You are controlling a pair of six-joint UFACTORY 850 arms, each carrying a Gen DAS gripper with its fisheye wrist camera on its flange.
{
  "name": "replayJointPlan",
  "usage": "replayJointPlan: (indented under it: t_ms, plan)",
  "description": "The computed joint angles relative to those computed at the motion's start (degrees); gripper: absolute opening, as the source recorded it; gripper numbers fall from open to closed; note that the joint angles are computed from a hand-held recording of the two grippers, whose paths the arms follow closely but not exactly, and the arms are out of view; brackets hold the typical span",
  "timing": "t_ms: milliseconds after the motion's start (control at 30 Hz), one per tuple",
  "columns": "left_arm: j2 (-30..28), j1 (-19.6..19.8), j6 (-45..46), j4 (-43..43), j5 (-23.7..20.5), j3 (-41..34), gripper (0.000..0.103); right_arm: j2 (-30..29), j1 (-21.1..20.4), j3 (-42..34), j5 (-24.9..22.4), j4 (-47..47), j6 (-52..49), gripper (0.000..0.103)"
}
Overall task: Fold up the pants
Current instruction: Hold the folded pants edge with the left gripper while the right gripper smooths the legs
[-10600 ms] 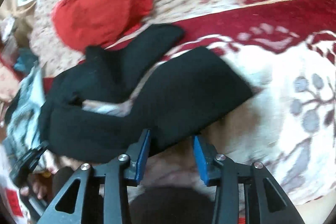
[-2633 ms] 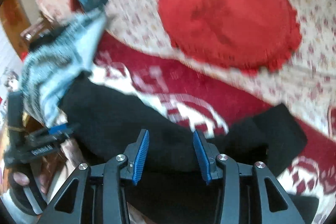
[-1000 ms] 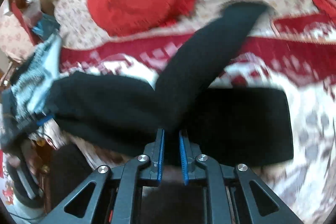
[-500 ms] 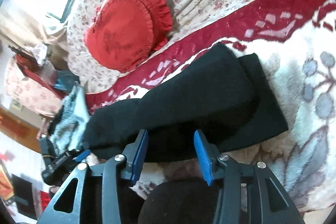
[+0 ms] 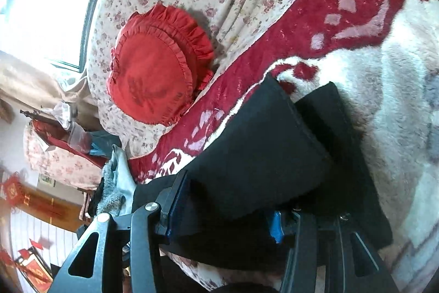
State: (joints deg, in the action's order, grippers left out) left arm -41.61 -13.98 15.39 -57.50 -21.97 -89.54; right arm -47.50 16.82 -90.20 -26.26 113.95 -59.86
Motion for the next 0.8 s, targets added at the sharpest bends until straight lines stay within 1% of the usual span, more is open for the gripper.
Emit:
replayJointPlan:
  t_ms: [67, 200, 300, 400, 433, 467, 500, 533, 567, 600, 667, 767, 800]
  plan:
    - [-0.8, 0.0, -0.1, -2.0, -1.9, -1.1, 0.079, -0.3, -0.2, 0.1, -0.8, 0.3, -0.4, 0.048]
    - [-3.4, -0.5, -2.7, -1.5, -4.9, -4.8, 0.079, -0.9, -0.7, -0.2, -2.6, 1.0, -1.1, 0.048]
    - [-5.2, -0.5, -5.5, -0.9, -5.8, -7.1, 0.079, -1.5, -1.1, -0.4, -3.9, 2.0, -1.3, 0.048]
    - [-5.8, 0.0, -4.8, -4.7, -5.4, -7.6, 0.079, -1.5, -1.3, 0.0, -4.8, 3.1, -2.0, 0.048]
    - [-6.0, 0.1, -5.1, -4.8, -5.6, -8.0, 0.078, -1.3, -1.2, 0.2, -4.3, 3.5, -2.8, 0.041]
    - [-6.2, 0.1, -5.9, -4.4, -5.7, -8.4, 0.068, -1.1, -1.1, 0.3, -3.6, 4.2, -4.0, 0.029]
    - [-6.2, 0.1, -6.6, -3.5, -5.4, -8.6, 0.057, -0.8, -1.0, 0.5, -3.0, 4.6, -4.9, 0.023]
    - [-6.2, 0.0, -7.5, -1.6, -5.4, -9.0, 0.038, -0.4, -0.9, 0.7, -2.1, 5.1, -6.4, 0.014]
    - [-6.1, 0.0, -8.0, 0.4, -5.4, -9.4, 0.031, 0.1, -0.7, 0.9, -1.2, 5.7, -7.8, 0.011]
    - [-5.4, 0.0, -6.6, 0.2, -4.8, -8.9, 0.028, 0.8, -0.6, 1.2, -0.5, 6.6, -9.8, 0.009]
    - [-3.4, 0.2, -2.5, -2.6, -3.2, -6.9, 0.012, 2.7, -0.3, 2.4, 0.2, 10.1, -14.8, 0.006]
    - [0.6, 0.5, 9.4, -10.8, -1.2, -2.9, 0.012, 6.7, 0.1, 4.9, 1.0, 16.1, -24.0, 0.005]
    - [1.2, 0.4, 10.6, -10.8, -0.7, -2.2, 0.012, 8.0, 0.3, 5.9, 1.1, 17.3, -26.9, 0.005]
